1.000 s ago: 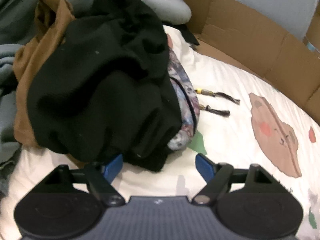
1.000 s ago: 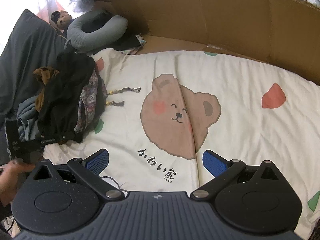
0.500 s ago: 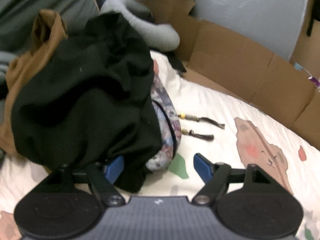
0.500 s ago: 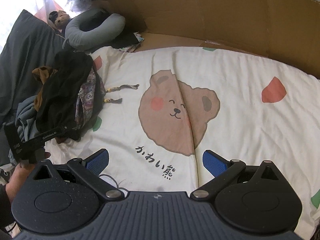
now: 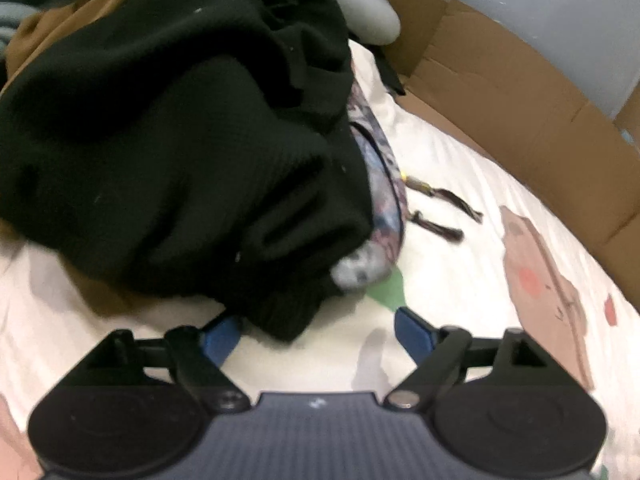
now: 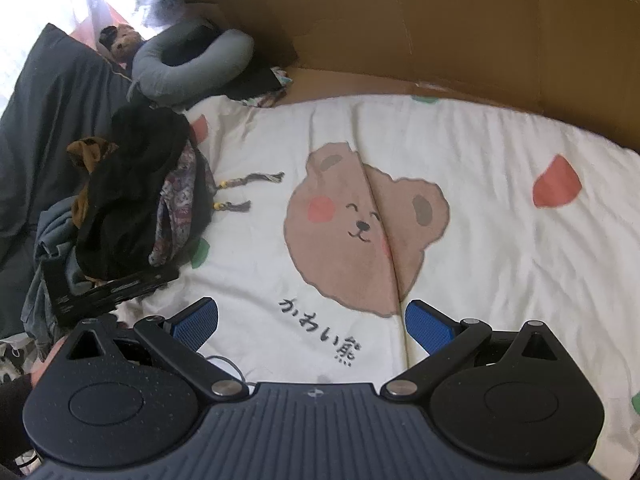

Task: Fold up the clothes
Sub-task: 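Close the left tool on the black knit garment's edge, then lift the black garment with the left tool while the right tool grasps its patterned lining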

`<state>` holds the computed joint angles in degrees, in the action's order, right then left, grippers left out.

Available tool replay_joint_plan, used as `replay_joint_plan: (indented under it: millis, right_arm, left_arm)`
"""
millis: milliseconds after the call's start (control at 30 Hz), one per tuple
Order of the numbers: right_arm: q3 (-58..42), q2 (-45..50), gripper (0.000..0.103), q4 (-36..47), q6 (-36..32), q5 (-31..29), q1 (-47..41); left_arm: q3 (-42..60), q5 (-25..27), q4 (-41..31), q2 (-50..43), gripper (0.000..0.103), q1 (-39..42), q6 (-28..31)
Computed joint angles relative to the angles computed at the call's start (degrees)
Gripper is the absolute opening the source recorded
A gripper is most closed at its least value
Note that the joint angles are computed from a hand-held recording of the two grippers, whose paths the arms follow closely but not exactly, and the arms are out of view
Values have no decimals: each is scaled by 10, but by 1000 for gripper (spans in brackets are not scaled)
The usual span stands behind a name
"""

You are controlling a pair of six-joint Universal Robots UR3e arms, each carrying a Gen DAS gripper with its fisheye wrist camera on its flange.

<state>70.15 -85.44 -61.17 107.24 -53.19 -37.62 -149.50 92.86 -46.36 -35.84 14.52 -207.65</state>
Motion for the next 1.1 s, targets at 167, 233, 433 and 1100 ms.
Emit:
replay_joint_plan:
  millis: [167,233,433,1100]
  right_arm:
    - [0,-1,102,4,-6,0,-5]
    - [3,0,102,-1,-3,0,-7]
    - [10,-1,102,0,-7,5,-12]
    - [47,-17,102,16,-37,14,-14]
  left_arm:
    - [16,72,87,-84,63,-61,-33]
    - [16,78,87,-70,45,-63,-30]
    - [40,48,29,-20,17,-42,-12]
    - [178,74,28,-124,12,-226,-10]
